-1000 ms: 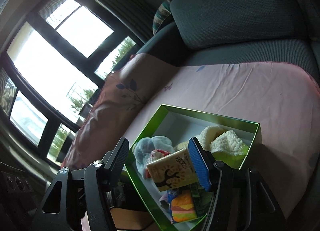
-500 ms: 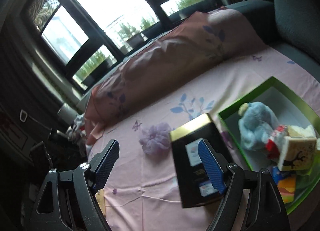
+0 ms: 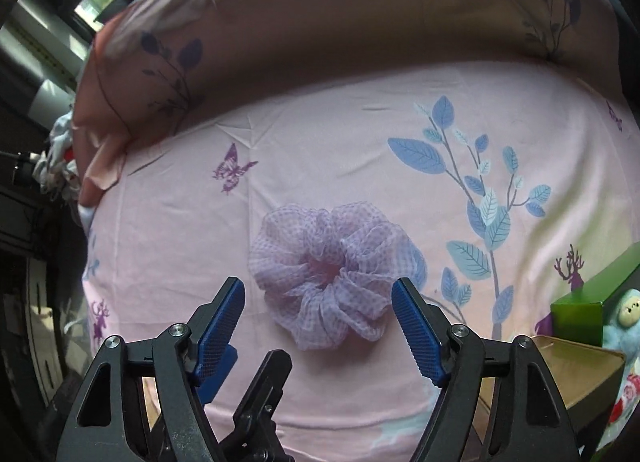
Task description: Organize soft objects
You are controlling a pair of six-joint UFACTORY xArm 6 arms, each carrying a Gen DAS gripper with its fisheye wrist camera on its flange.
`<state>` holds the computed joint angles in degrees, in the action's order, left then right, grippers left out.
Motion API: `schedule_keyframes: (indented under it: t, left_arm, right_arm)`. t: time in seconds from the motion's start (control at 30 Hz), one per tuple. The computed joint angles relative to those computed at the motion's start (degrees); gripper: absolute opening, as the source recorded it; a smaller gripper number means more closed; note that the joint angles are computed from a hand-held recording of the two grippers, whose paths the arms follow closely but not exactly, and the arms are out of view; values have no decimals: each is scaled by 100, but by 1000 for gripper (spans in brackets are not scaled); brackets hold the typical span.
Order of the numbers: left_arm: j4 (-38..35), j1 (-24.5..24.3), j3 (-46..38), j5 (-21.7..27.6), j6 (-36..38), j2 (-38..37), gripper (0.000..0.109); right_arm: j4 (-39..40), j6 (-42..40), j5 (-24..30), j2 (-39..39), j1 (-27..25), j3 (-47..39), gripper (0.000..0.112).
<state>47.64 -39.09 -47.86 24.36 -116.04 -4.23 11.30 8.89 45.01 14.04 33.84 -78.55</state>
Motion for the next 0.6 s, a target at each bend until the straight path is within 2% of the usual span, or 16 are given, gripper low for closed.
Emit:
schedule_keyframes:
  t: [0.1,0.17,0.2,0.27,0.3,0.33,0.37,0.4,0.43,0.53,0.6]
  left_arm:
    - [-25,256,48,-405,-56,190,59]
    - [-279,372,74,-617,162,335,59]
    - [-179,409,85,-723,65,379,58]
    - [166,358,15,-533,-47,376,40]
    - [1,372,0,-650,257,430,10]
    - [-252,449,24,-1007,567,525,2]
    - [-362,505,42,-1248,638,592,4]
    - [-231,505,26,-1249,468,587,2]
    - [-68,436,-26,-1058,322,532,1]
    - [472,207,-148,-711,-5,275,0]
    - [531,-21,-250,-271,43,27,0]
  right_arm:
    - [-584,480,233,396,54,-319,75]
    - [-457,482,324,581,49,-427,74]
    - [-342,372,342,665,48,-476,68]
    - [-280,268,395,801,59,-541,57]
    - [-280,272,389,847,60,-532,46]
    - [-183,237,380,878,46,-497,31]
    - [-5,160,307,852,25,-390,26]
    - [77,80,149,754,24,-218,21]
    - [126,-23,-6,615,31,-35,15]
    - [441,-356,-96,97,-5,416,14]
    - [521,-470,-296,-415,-56,838,14]
